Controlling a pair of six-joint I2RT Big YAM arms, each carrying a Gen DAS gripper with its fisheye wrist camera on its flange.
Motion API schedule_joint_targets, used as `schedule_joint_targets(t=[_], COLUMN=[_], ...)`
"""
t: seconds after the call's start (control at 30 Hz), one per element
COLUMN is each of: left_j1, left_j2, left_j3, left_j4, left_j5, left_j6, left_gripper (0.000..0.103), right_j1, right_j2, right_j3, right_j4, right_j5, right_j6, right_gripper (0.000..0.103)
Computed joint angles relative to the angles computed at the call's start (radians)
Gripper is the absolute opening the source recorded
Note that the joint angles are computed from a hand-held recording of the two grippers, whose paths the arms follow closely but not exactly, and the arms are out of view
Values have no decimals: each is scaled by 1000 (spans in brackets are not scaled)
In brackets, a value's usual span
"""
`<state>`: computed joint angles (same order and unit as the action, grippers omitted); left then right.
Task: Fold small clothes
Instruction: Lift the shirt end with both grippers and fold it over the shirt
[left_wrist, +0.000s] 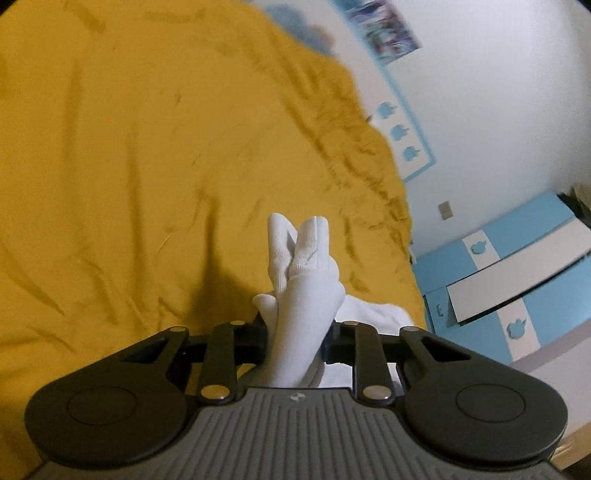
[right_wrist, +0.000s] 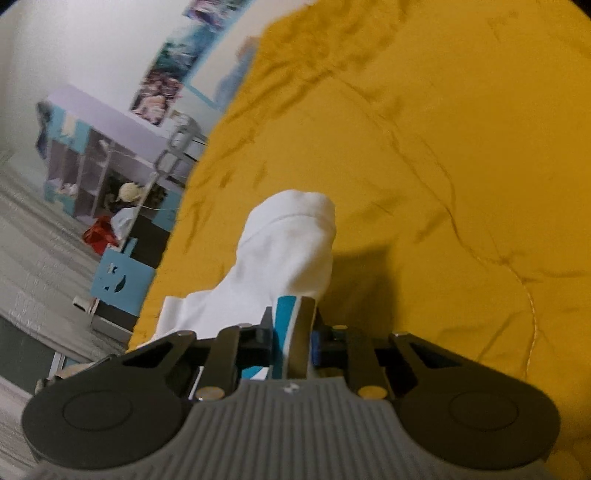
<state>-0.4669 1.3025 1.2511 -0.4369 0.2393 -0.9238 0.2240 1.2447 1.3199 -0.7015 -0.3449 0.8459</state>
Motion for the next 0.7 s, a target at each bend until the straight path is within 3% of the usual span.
schedule_joint_targets(t=[0.23,0.43,0.6,0.7], left_j1=[-125,-279,-427,-499], left_j2=[-174,-300,-361,-373], left_j3=[-18,-12,21,54], left_j4=[-23,-46,-69,-103], left_j5=[-224,-422,-569,-607], left_j6=[94,108,132,134], left_gripper=[27,26,26,26], right_j1=[49,111,156,180], right_j2=[-119,-237,-331,-388], right_j3=[54,93,142,179], right_j4=[-23,-70,-151,-219], right_j5=[50,94,130,151], right_j6=[-46,-65,-96,-132], right_gripper=[11,10,10,10])
